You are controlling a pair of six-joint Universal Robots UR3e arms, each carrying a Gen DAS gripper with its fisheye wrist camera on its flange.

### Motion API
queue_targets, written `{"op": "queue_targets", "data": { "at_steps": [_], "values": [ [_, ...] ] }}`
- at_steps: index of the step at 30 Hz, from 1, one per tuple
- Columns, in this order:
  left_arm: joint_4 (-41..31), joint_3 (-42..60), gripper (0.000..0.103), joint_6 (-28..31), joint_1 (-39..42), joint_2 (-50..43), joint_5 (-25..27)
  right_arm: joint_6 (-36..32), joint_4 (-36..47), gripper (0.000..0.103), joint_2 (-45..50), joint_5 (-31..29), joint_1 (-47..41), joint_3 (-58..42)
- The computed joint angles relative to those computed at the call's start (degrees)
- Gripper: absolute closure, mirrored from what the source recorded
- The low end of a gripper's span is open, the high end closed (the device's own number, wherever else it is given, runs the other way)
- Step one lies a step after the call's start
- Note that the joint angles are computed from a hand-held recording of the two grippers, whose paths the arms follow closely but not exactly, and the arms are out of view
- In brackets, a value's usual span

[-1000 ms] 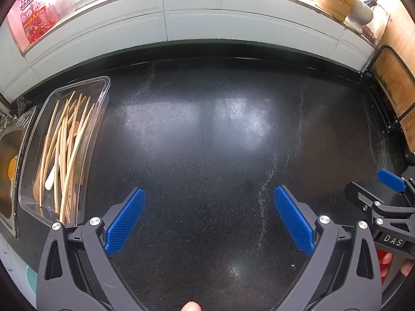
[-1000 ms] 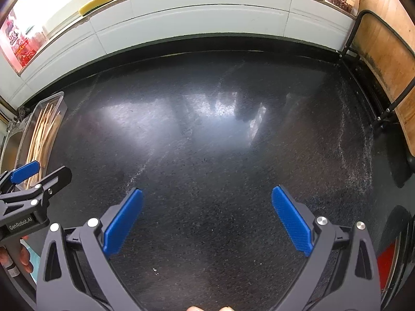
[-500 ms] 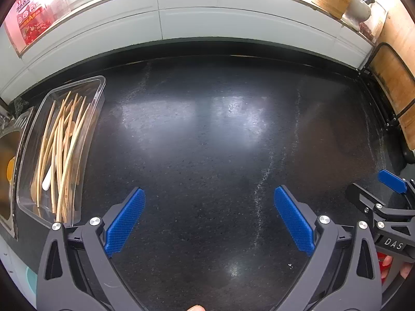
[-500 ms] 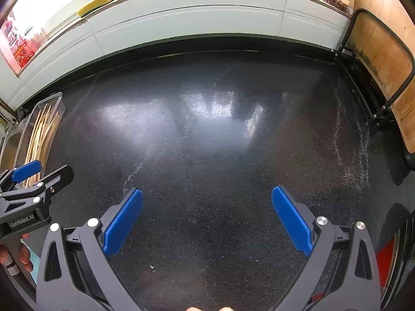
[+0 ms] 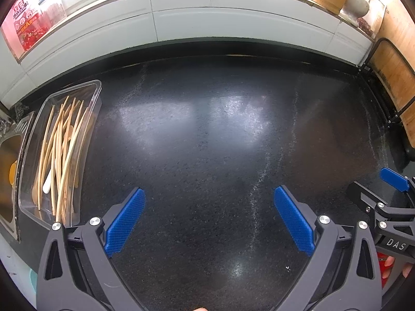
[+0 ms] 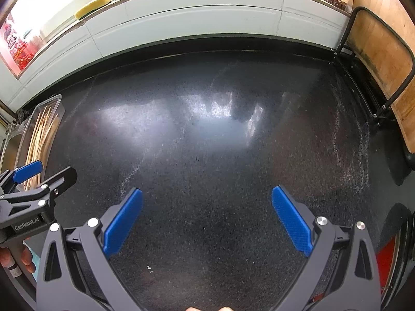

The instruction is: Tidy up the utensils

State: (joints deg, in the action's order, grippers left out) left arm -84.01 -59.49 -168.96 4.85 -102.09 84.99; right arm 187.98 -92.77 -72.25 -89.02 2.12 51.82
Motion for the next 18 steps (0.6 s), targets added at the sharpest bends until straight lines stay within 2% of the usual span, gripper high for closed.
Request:
{"op": "queue_targets", "data": {
  "at_steps": [18],
  "values": [
    [-0.2,0.3,0.006,-1.2,-0.6,-1.2,0.8,-0.6,0.3,0.007,0.6,0.4,0.1,0.2]
  ]
}}
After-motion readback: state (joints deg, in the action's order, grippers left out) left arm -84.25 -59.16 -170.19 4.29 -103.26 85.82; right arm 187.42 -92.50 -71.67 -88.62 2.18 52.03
